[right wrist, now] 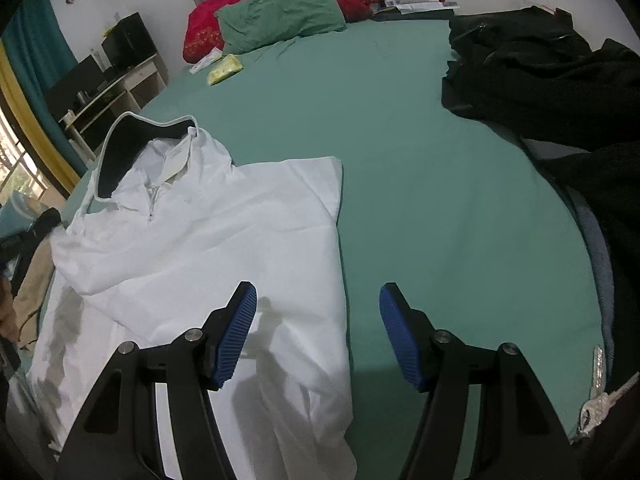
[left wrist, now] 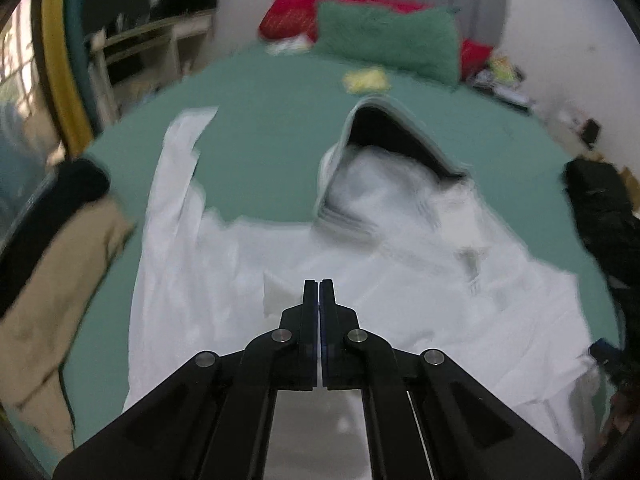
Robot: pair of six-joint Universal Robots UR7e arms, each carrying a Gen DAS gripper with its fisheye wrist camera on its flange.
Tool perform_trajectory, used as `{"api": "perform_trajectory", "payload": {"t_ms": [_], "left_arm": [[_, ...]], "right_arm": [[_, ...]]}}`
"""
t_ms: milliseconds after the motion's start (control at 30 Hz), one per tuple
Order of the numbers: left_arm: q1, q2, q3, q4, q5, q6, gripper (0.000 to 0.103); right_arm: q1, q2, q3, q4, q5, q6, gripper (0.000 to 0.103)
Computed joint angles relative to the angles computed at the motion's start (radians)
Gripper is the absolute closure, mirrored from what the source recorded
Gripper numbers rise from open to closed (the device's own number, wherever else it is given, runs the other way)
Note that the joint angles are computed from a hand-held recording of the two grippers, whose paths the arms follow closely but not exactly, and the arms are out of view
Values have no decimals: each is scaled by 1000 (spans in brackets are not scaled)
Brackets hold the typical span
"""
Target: Fold large clothes
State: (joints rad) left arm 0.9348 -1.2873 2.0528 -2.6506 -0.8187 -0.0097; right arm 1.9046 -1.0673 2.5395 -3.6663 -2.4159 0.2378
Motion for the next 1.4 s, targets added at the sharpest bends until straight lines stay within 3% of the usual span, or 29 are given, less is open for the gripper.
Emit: {"api": "perform_trajectory", "payload": {"t_ms": [167, 200, 233, 300, 333, 467, 600, 667, 700, 733, 767, 933, 1000, 1100, 1233, 1333, 1400], "left_arm": [[43, -34, 1, 91, -31, -26, 101], [47, -39, -1, 102, -53, -16, 93], [48, -35, -2, 101, -63, -3, 77], [44, -40, 10, 84, -104, 28, 56], [40, -41, 16, 68, -127, 60, 55], [21, -17, 32, 36, -127, 181, 52], [47, 24, -9, 117, -138, 186, 52], [60, 45, -30, 161, -137, 190, 52], [67, 52, -37, 173, -144, 192, 52], [72, 55, -39, 175, -154, 201, 52], [73, 57, -37, 168, -157, 213, 52], [62, 72, -37, 101, -127, 249, 52], [62, 75, -56, 95, -146, 245, 52], [63, 72, -70, 106, -204, 271, 52], [62, 60, -57, 124, -260, 304, 44], [61, 55, -38, 143, -268, 339, 43], [58, 62, -30, 153, -237, 353, 43]], "right_arm": [[-12, -20, -3, 28, -14, 2, 39], [-18, -30, -1, 30, -10, -1, 39], [-24, -40, 1, 19, -1, -14, 39], [-44, -54, 6, -24, 30, -56, 39], [-61, -66, 7, -26, 58, -74, 39], [-105, -86, -12, 29, 118, -135, 39], [-171, -85, -15, 39, 257, -165, 39], [-160, -61, -35, 58, 230, -185, 46], [-152, -52, -49, 70, 215, -207, 64], [-150, -48, -59, 84, 207, -218, 92], [-149, -43, -69, 96, 200, -225, 99], [-143, -9, -68, -43, 117, -224, 99], [-152, -26, -55, -71, 111, -204, 99], [-170, -53, -37, -73, 100, -175, 99], [-199, -69, -18, -89, 113, -133, 99], [-188, -71, -12, -92, 84, -121, 98], [-170, -76, -12, -87, 69, -129, 98]]}}
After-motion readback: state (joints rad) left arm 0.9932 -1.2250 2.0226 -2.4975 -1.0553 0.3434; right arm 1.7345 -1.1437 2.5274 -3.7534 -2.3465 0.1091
